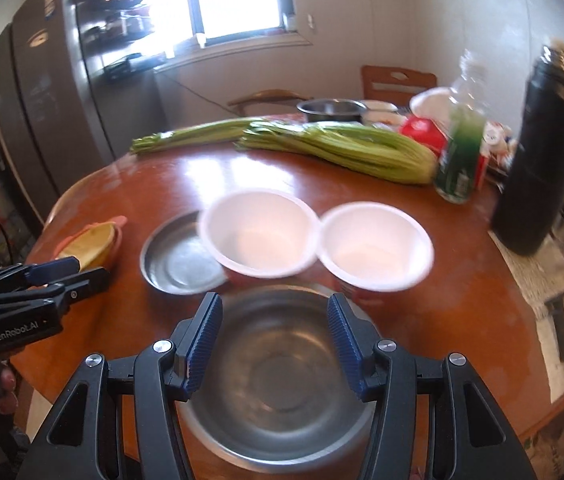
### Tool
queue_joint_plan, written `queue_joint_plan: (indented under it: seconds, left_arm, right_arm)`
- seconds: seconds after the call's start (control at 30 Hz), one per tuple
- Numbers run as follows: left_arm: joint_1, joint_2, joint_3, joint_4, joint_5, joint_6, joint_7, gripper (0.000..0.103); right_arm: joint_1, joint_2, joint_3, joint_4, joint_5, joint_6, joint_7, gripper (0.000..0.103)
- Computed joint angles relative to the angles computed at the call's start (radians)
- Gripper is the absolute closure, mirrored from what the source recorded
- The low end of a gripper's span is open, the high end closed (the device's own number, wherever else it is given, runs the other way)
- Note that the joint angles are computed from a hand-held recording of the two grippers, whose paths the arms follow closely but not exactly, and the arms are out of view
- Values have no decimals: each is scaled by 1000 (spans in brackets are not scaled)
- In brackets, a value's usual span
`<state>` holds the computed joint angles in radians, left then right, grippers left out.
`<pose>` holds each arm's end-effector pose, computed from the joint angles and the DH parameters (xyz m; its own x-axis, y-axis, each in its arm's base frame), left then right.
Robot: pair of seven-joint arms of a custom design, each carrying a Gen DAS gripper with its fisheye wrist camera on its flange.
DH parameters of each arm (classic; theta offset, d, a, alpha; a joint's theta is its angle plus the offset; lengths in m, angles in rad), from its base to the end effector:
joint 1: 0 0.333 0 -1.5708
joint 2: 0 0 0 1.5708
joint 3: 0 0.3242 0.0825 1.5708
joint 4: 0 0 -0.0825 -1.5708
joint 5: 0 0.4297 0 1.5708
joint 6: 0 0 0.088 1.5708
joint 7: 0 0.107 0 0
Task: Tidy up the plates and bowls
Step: 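Move the left tool to the large steel bowl and grasp its rim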
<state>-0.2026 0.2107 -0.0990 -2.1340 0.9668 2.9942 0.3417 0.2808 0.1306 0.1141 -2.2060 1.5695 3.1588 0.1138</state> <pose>0.5815 -0.2408 0.3393 -0.0181 -0.9943 0.1046 -0.7580 -0.0546 -0.6500 0.5581 0.1347 0.3315 0.2977 -0.9510 -0.0839 -0.6813 -0.1501 -0.7165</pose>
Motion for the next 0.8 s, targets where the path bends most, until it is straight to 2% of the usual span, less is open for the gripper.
queue_joint_plan:
  seconds: [0.27,0.57,0.8]
  left_arm:
    - [-1,65,-56,55,-147,-21,159,42]
    - [-8,132,-86,109,-282,-26,290,42]
    - [3,183,-119,144,-383,-22,394,43]
  right_arm:
    - [-37,-4,-15,-48,-138,-30,123,46]
    - [-64,13,-21,-70,-286,-60,258,46]
    - [-91,30,-9,-72,-340,-100,292,46]
